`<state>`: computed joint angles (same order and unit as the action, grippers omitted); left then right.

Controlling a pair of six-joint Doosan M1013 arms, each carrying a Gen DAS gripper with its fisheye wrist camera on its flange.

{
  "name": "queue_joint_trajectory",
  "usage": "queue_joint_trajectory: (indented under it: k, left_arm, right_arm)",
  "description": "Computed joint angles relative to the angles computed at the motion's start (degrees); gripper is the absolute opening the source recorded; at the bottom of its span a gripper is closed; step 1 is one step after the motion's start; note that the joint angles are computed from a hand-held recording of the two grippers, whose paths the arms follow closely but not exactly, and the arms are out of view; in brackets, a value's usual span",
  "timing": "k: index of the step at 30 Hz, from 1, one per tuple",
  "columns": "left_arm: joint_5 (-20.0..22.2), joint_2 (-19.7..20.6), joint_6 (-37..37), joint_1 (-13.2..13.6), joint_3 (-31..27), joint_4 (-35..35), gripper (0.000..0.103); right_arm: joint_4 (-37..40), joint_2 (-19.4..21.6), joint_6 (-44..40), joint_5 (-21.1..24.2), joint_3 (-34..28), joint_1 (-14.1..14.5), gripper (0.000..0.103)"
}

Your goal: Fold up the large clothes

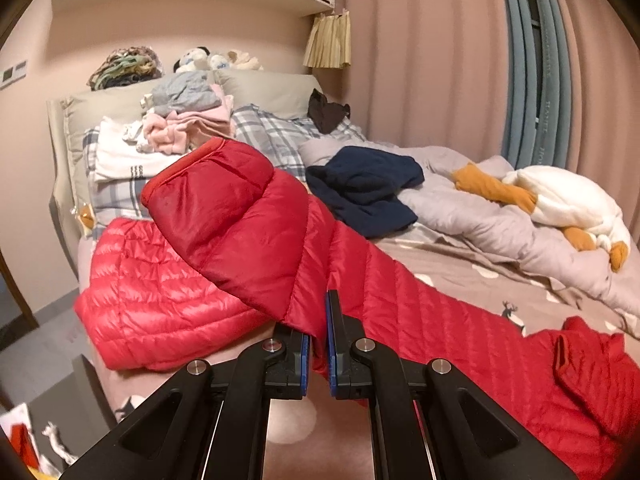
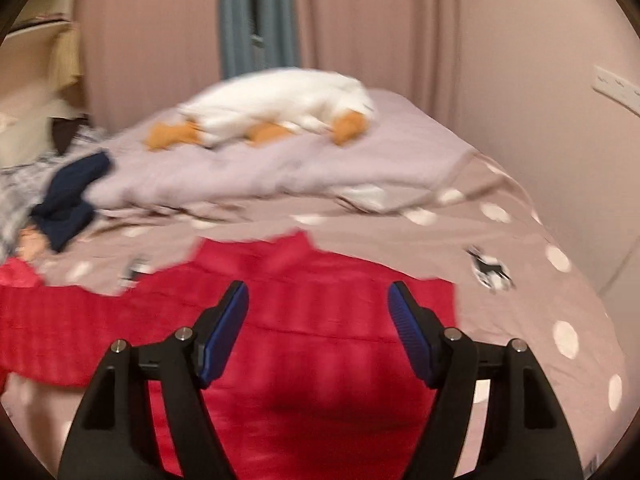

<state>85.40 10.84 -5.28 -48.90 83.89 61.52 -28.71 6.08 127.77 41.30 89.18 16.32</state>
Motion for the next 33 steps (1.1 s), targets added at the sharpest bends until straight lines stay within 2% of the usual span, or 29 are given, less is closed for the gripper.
queue_joint_trajectory:
  k: [4, 5, 6, 8, 10, 12, 15, 16, 17, 18, 20, 21, 26, 33]
  left_arm:
    - [-0.14, 0.50, 0.82, 0.20, -0.84, -0.04, 0.006]
    - [-0.19, 0.63, 1.22, 0.24, -1.06, 0.08, 0.006]
    - [0.03, 0.90, 2.08, 0.23, -1.43, 0.37, 0.006]
    - [1.18, 1.67, 4.10, 0.07, -2.43, 1.00, 0.006]
    - [2.05, 2.31, 5.21, -0.42, -3.25, 2.22, 0.006]
    - [1.43, 2.54, 5.36, -1.04, -3.90, 3.04, 0.006]
    - [-0.66, 2.72, 5.49, -1.94, -5.11, 3.56, 0.006]
    - [-0.67, 3.15, 5.90, -2.19, -5.90, 3.75, 0.006]
    - [-0.46, 3.64, 6.31, -2.56, -6.69, 4.20, 0.006]
    - [-0.38, 4.25, 6.95, -3.00, -7.57, 4.88, 0.006]
    - [-1.27, 5.43, 8.58, -3.95, -9.29, 5.73, 0.006]
    - [-1.68, 5.86, 9.06, -4.22, -10.02, 5.75, 0.006]
    - [-5.53, 8.81, 10.96, -5.69, -14.87, 4.64, 0.006]
    - [-11.81, 14.46, 15.68, -7.57, -23.31, 1.68, 0.006]
  right_arm:
    - [8.36, 4.64, -4.01, 7.33, 0.73, -3.41, 0.062]
    - [8.08, 4.94, -3.54, 6.26, 1.90, -3.59, 0.062]
    - [4.81, 4.46, -1.87, 3.23, 3.63, -3.00, 0.062]
    - [2.97, 4.41, -1.86, 4.03, 3.04, -2.40, 0.062]
    - [5.07, 3.66, -3.41, 4.51, 1.69, -2.79, 0.059]
    - [4.60, 0.84, -1.93, 0.91, 2.59, -3.42, 0.059]
    - [-0.43, -3.11, 1.46, -2.20, 4.56, -3.38, 0.058]
    - [-2.99, -4.72, 3.00, -3.05, 5.53, -3.29, 0.044]
    - [-6.91, -6.27, 5.97, -3.19, 6.63, -3.06, 0.021]
    - [-10.39, -7.32, 8.78, -2.35, 7.53, -3.09, 0.015]
    - [-16.19, -9.19, 13.42, -0.19, 9.26, -2.69, 0.013]
    - [-16.90, -10.16, 14.21, -0.70, 10.35, -3.27, 0.011]
    - [-12.09, -13.06, 13.39, -1.39, 12.61, -7.20, 0.010]
    - [-11.16, -16.11, 12.18, -2.17, 14.28, -9.16, 0.011]
